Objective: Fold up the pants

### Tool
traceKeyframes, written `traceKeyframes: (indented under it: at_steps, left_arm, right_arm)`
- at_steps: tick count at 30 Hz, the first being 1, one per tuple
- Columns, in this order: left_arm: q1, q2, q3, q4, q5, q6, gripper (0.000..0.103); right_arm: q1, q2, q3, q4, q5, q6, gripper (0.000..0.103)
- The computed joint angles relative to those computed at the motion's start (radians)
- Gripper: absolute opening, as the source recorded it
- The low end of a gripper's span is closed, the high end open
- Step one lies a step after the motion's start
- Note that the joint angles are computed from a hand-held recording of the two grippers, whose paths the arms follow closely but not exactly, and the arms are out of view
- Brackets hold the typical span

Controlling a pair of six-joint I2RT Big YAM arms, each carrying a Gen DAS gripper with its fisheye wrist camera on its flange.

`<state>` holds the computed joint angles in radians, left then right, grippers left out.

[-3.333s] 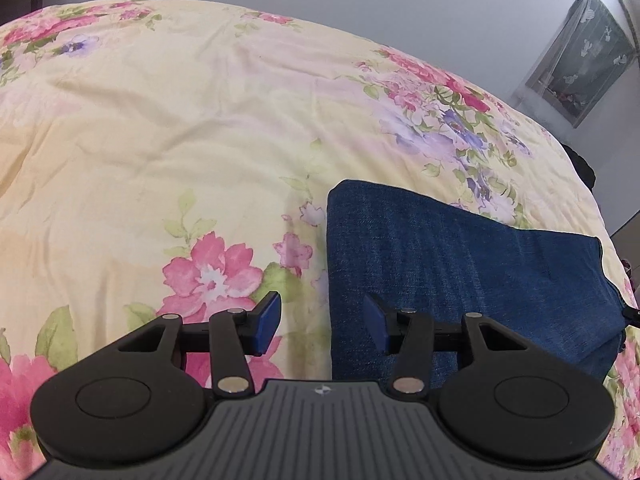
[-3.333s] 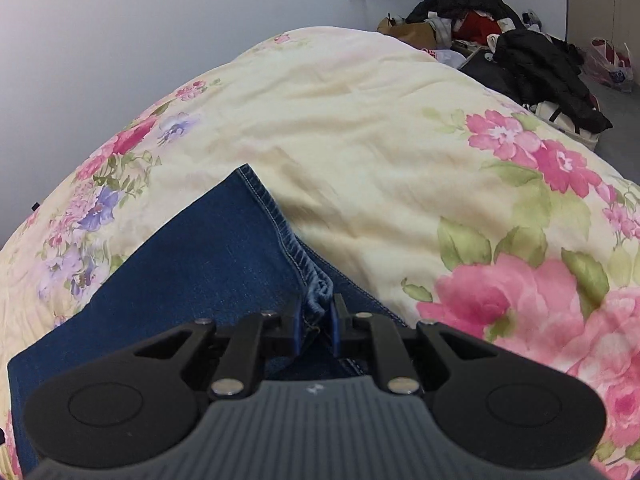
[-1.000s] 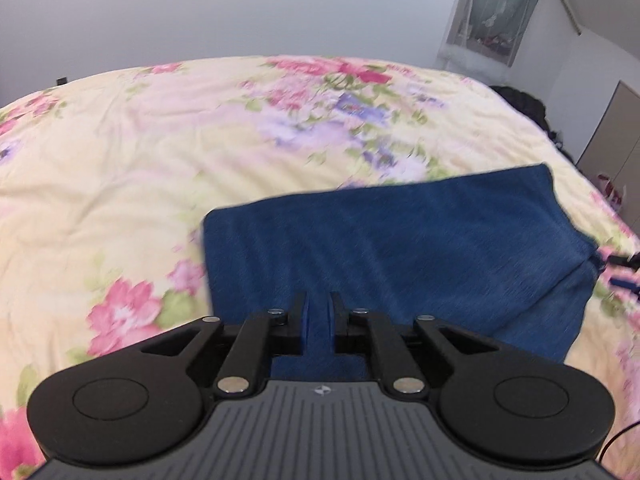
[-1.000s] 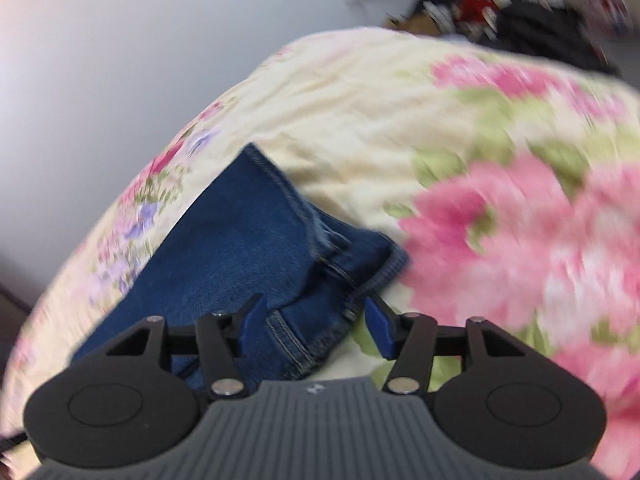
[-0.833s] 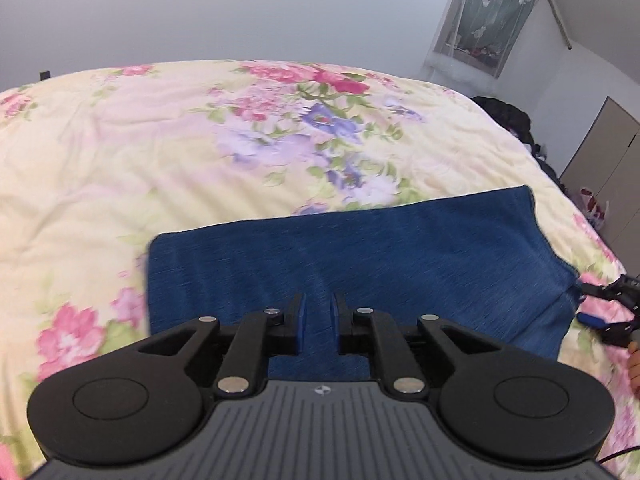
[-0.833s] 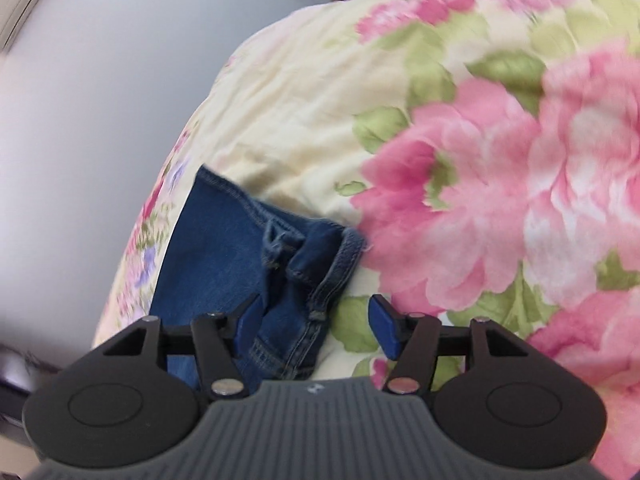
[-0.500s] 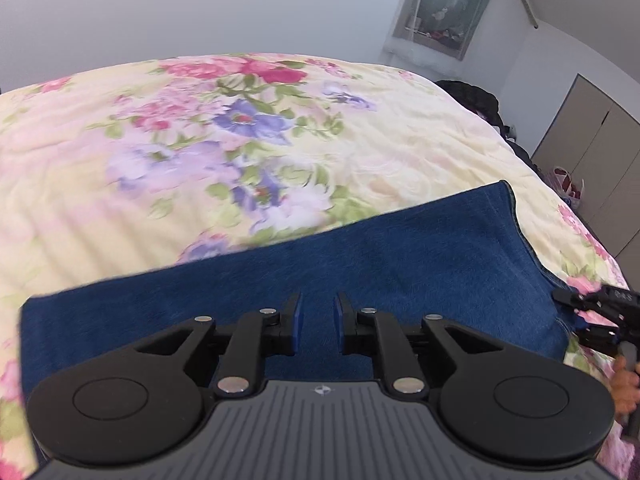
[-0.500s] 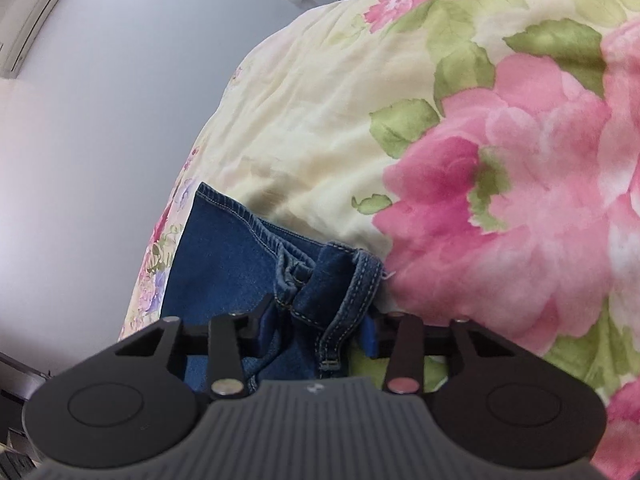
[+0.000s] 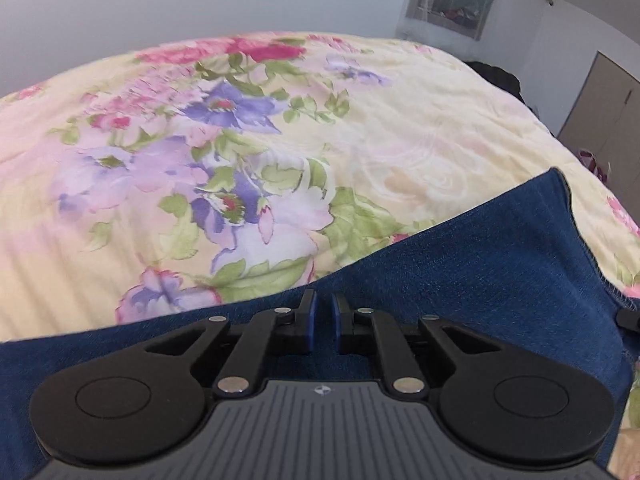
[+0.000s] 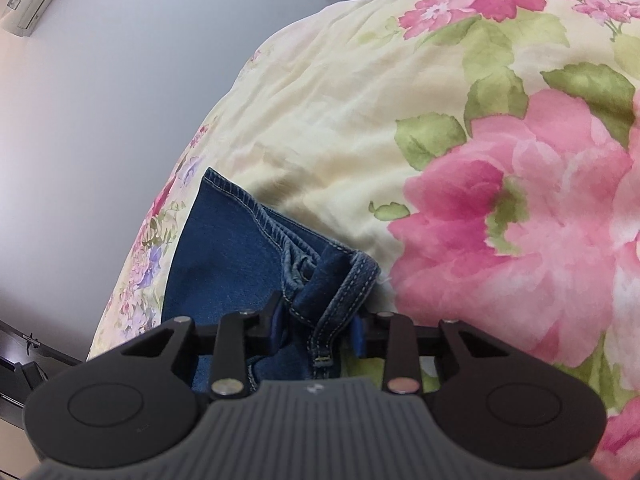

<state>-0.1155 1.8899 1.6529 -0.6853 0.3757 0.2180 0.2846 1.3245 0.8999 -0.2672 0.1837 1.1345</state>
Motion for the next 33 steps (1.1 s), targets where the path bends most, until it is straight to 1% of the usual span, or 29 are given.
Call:
traceKeyframes:
  at_steps: [1,3,6,9,10,12,13,15,17,18,19,21,22,24,25,27,31,33]
  left_arm:
    - [0.005,-0.027,-0.027,0.005,0.013,0.001,0.013]
    - [0.018,-0.090,-0.092,-0.008,0.054,0.036,0.013]
    - [0.032,-0.182,-0.192,-0.022,0.113,0.092,0.013]
    - [0.041,-0.250,-0.279,-0.033,0.157,0.116,0.012]
    - [0.044,-0.262,-0.302,-0.031,0.165,0.116,0.012]
    - [0.044,-0.267,-0.326,-0.052,0.170,0.113,0.010]
    - [0.043,-0.266,-0.338,-0.056,0.169,0.101,0.009]
    - [0.034,-0.265,-0.355,-0.047,0.158,0.104,0.009]
    - [0.023,-0.259,-0.352,-0.053,0.136,0.129,0.009]
    - [0.023,-0.251,-0.339,-0.071,0.135,0.131,0.009]
    - [0.030,-0.245,-0.325,-0.091,0.149,0.127,0.009]
    - [0.067,-0.248,-0.306,-0.142,0.239,0.106,0.011]
    - [0.087,-0.264,-0.311,-0.146,0.263,0.108,0.011]
    - [0.125,-0.309,-0.332,-0.132,0.260,0.150,0.011]
    - [0.149,-0.326,-0.335,-0.134,0.260,0.174,0.011]
    - [0.207,-0.347,-0.326,-0.150,0.272,0.200,0.011]
    - [0.335,-0.370,-0.304,-0.136,0.299,0.200,0.011]
    - [0.393,-0.363,-0.275,-0.152,0.304,0.201,0.011]
  right_arm:
    - [0.006,-0.010,-0.002,0.001,0.010,-0.001,0.025]
    - [0.016,-0.031,-0.005,0.012,0.029,-0.003,0.021]
    - [0.035,-0.041,0.025,-0.015,0.068,-0.026,0.020]
    - [0.053,-0.047,0.055,-0.039,0.102,-0.049,0.020]
    - [0.057,-0.049,0.062,-0.044,0.107,-0.053,0.020]
    - [0.064,-0.049,0.082,-0.067,0.118,-0.060,0.020]
    - [0.069,-0.052,0.090,-0.079,0.121,-0.061,0.020]
    - [0.078,-0.049,0.106,-0.098,0.127,-0.065,0.020]
    - [0.090,-0.047,0.123,-0.116,0.139,-0.079,0.020]
    - [0.096,-0.046,0.131,-0.125,0.146,-0.083,0.020]
    - [0.103,-0.048,0.138,-0.133,0.156,-0.086,0.020]
    - [0.118,-0.053,0.152,-0.137,0.177,-0.099,0.019]
    - [0.126,-0.054,0.161,-0.140,0.184,-0.108,0.019]
    - [0.154,-0.047,0.201,-0.167,0.216,-0.149,0.019]
    - [0.171,-0.043,0.222,-0.177,0.236,-0.177,0.019]
    - [0.210,-0.032,0.266,-0.188,0.276,-0.230,0.019]
    - [0.289,0.013,0.367,-0.196,0.334,-0.321,0.019]
    - [0.324,0.049,0.428,-0.211,0.352,-0.350,0.019]
